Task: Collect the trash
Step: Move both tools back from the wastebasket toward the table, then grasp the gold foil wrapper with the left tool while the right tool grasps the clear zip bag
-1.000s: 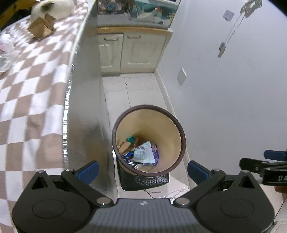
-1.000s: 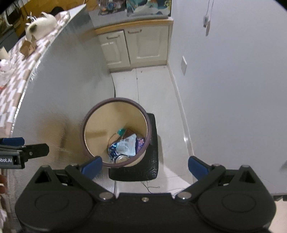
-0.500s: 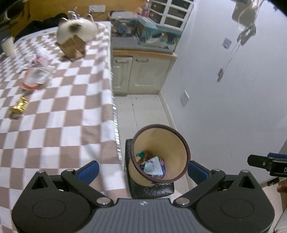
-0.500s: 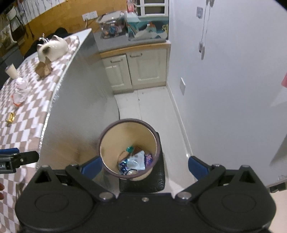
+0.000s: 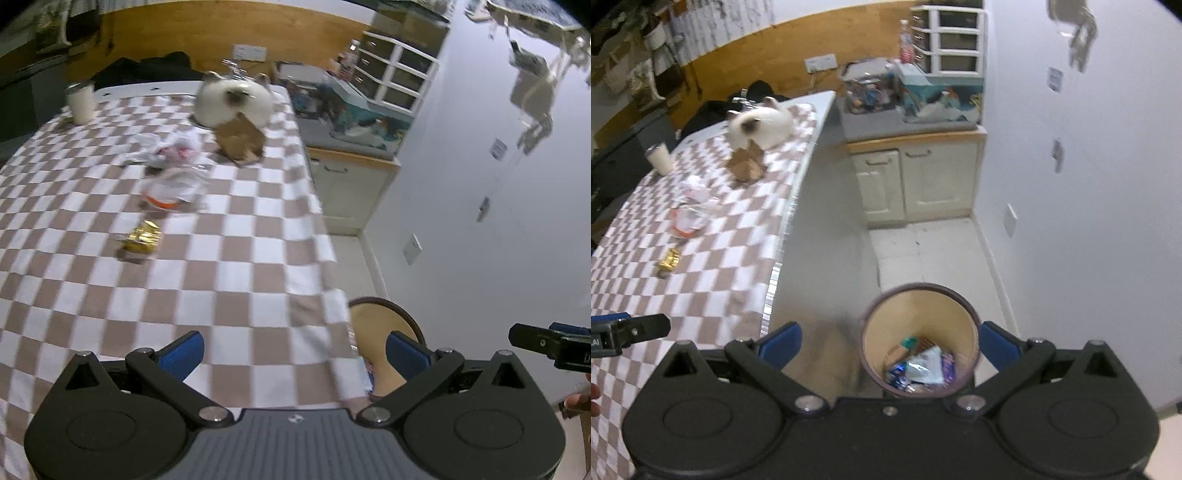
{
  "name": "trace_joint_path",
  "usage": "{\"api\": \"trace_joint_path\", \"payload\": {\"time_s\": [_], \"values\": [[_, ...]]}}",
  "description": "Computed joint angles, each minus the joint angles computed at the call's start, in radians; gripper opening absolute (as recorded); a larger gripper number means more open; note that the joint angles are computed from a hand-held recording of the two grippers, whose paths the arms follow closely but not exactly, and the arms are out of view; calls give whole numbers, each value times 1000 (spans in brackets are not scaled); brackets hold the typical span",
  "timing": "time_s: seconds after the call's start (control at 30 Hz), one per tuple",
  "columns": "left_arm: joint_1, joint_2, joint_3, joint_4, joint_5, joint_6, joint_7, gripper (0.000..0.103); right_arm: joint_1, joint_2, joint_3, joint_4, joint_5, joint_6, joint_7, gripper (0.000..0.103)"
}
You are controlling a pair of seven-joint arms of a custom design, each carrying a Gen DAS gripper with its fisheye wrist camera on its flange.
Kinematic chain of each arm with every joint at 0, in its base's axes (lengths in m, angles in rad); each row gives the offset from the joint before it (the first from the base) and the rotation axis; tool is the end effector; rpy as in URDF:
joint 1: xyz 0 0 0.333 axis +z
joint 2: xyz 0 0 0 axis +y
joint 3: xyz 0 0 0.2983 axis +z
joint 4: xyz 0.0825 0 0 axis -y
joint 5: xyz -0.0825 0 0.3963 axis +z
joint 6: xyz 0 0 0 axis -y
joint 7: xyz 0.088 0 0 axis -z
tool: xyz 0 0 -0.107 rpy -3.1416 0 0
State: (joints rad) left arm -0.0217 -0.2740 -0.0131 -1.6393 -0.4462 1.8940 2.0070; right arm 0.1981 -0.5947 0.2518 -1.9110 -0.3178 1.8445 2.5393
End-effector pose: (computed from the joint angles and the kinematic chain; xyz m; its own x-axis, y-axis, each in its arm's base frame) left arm 0.4969 -0.0503 0.7630 -0.4771 -0.8603 0.1796 -0.7418 0.2847 -0.6071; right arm 0.3527 0.1901 0.7552 -0.4488 -0.8834 -0.1349 -0.6585 0.4289 -0.6184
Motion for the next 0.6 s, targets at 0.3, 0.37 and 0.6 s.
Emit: {"api": "trace_joint_path", "payload": {"time_s": [0.3,0.37,0.6], "values": [[60,88,41,90,-50,11,33,103,27,196,38,164,-78,64,15,103],[75,110,41,110,-60,12,34,103,42,246,39,208,-104,71,10,103],[124,185,27,167,-71,28,8,103,114,429,12,374,-213,124,-45,103]]}}
